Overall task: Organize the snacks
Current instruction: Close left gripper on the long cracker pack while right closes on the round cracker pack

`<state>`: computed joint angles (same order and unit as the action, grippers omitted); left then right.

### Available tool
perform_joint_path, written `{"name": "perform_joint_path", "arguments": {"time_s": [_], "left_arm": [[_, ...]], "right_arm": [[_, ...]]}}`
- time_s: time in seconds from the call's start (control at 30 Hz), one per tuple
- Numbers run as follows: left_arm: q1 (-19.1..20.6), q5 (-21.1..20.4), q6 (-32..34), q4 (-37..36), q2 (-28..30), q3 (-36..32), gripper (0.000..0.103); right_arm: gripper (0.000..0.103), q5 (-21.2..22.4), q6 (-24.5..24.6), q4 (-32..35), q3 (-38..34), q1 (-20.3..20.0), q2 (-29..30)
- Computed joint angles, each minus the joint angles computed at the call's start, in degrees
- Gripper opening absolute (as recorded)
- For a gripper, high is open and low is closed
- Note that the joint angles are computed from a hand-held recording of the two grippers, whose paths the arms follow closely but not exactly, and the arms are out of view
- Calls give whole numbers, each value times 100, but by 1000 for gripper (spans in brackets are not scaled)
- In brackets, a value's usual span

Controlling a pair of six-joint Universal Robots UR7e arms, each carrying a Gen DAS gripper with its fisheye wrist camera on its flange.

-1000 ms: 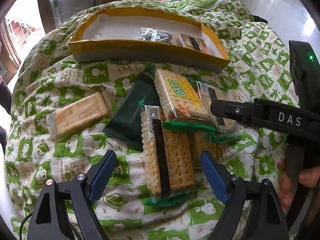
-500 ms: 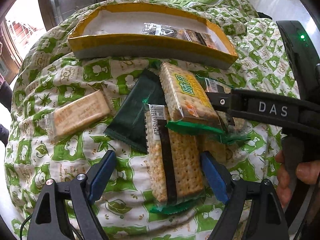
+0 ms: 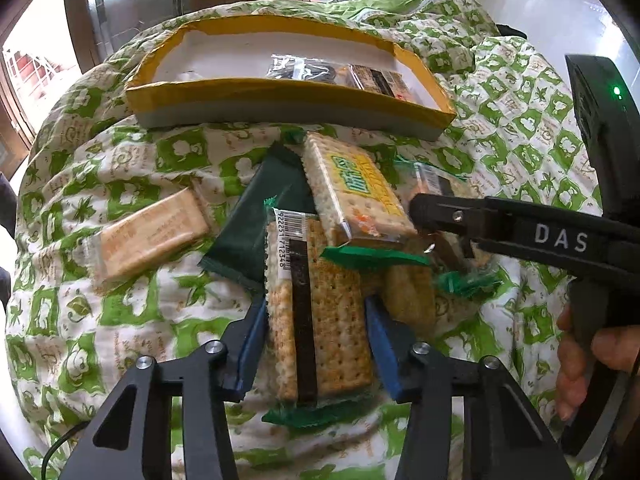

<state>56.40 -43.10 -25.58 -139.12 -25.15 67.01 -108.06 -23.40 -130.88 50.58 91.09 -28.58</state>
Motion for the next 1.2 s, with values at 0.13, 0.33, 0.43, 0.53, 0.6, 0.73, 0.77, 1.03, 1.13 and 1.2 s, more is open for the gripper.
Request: {"name": "perform_joint_path", "arguments": {"time_s": [0.13, 0.33, 0.43, 0.53, 0.6, 0.73, 0.77, 1.03, 1.13, 1.2], "left_arm": [[11, -167, 14, -94, -261, 359, 52], [-38, 109, -80, 304, -214, 257, 64], [-89, 403, -107, 665, -79, 90, 65], [-115, 653, -81, 861, 47, -39, 66], [-114, 660, 41, 661, 60, 10, 53], [-82, 387, 115, 262, -46, 177, 53], [-72, 281, 98, 174, -86, 225, 53], [-73, -197, -66, -190, -304, 482, 52], [-114, -198, -70, -207, -336, 540, 52], [-148, -161, -65, -233, -390, 642, 52]], "right_arm": [[76, 91, 13, -37, 186, -29, -144], [76, 129, 56, -76, 261, -43, -207], [76, 103, 95, -92, 273, -39, -204], [76, 88, 95, -113, 291, -35, -210], [76, 79, 91, -97, 287, -36, -212], [76, 88, 79, -125, 300, -38, -213], [76, 93, 77, -128, 303, -39, -217], [76, 159, 40, -242, 492, -19, -352], [76, 201, 11, -359, 628, -17, -442], [76, 225, 10, -404, 704, -20, -496]]}}
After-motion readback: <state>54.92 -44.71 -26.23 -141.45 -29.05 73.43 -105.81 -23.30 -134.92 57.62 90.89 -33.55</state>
